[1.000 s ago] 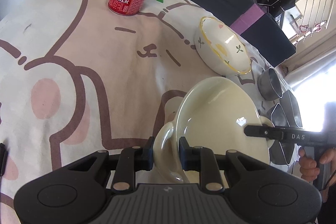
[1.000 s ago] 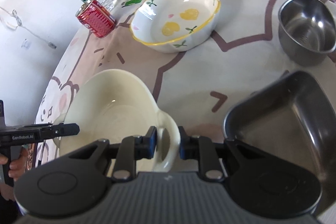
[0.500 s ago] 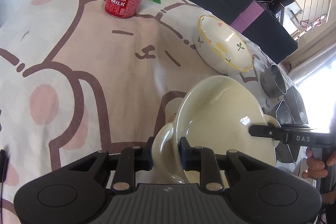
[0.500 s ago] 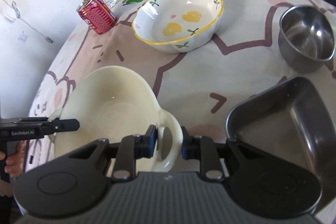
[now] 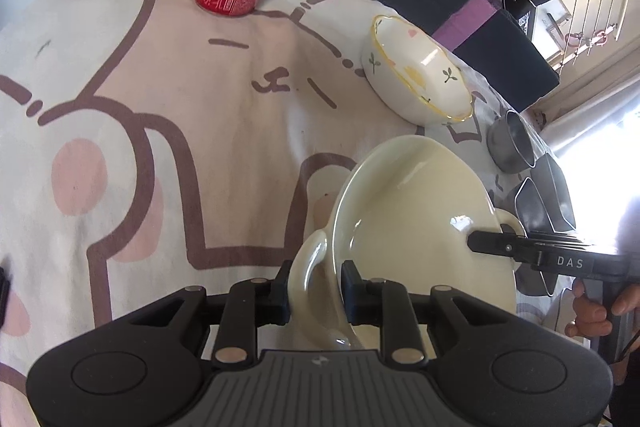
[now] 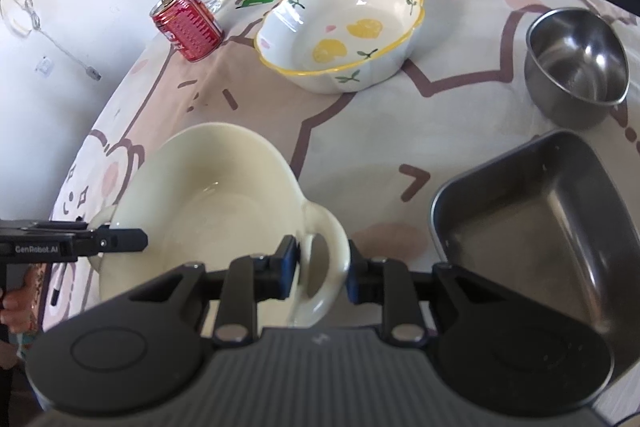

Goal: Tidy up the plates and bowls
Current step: 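Lift the cream bowl off the cloth with both grippers, then carry the cream bowl with both grippers toward the white plate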

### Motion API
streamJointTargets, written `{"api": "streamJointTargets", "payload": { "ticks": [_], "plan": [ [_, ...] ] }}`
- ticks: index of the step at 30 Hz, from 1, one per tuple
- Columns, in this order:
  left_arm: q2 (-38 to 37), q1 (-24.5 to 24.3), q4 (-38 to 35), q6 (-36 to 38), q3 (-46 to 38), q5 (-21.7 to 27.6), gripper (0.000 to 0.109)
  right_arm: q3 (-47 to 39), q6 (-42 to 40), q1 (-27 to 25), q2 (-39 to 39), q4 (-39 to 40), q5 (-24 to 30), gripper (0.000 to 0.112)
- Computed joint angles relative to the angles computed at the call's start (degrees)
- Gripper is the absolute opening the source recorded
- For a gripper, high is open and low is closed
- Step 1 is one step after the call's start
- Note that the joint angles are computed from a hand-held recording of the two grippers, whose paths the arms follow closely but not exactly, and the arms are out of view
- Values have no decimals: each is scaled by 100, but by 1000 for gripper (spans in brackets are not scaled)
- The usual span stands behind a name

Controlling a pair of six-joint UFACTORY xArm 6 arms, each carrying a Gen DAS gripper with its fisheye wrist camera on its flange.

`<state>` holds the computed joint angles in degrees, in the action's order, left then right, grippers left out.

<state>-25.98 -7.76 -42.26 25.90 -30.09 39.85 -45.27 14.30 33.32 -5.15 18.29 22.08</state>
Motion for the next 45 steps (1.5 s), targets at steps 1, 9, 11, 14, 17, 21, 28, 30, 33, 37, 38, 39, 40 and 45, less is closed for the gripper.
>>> {"api": "streamJointTargets", "payload": {
  "ticks": [1,9,11,14,17,21,28,30,33,37,38,39,40,45],
  "plan": [
    [1,38,-41,-10,-9,83,26,-8,-39,-2,-2,38,20,30],
    [-161,156,-246,-234,102,240,25,50,-488,-23,-70,487,14,26],
    [-177,139,-241,-299,121,188,25,28,-311,-13,-70,258,52,26],
    [-199,43,-165,-391,160,-15,24,31,-275,-10,-75,225,39,26],
    [-251,-79,26,-442,204,-231,25,65,-71,18,-96,-27,-4,26],
    [-319,-153,211,-550,221,-297,25,178,202,57,-194,-369,-66,27],
    [-896,-282,224,-758,433,-335,25,442,546,77,-644,-773,-96,27],
    [-1137,-376,272,-924,514,-353,25,545,767,83,-861,-1006,-77,27],
    [-1493,-587,353,-1242,628,-402,24,781,1116,71,-1317,-1335,1,26],
    [-1892,-1028,497,-1728,723,-492,24,1144,1676,38,-2136,-1871,287,26],
    [-1953,-1145,499,-1818,733,-516,24,1240,1837,28,-2362,-2014,375,26],
    [-2016,-1277,513,-1905,747,-543,24,1344,1973,11,-2608,-2134,477,26],
    [-2068,-1406,528,-1995,758,-574,24,1435,2110,-7,-2842,-2249,589,25],
    [-2155,-2168,777,-2587,740,-851,24,1855,2750,-31,-4071,-2882,1342,25]
  ]
}}
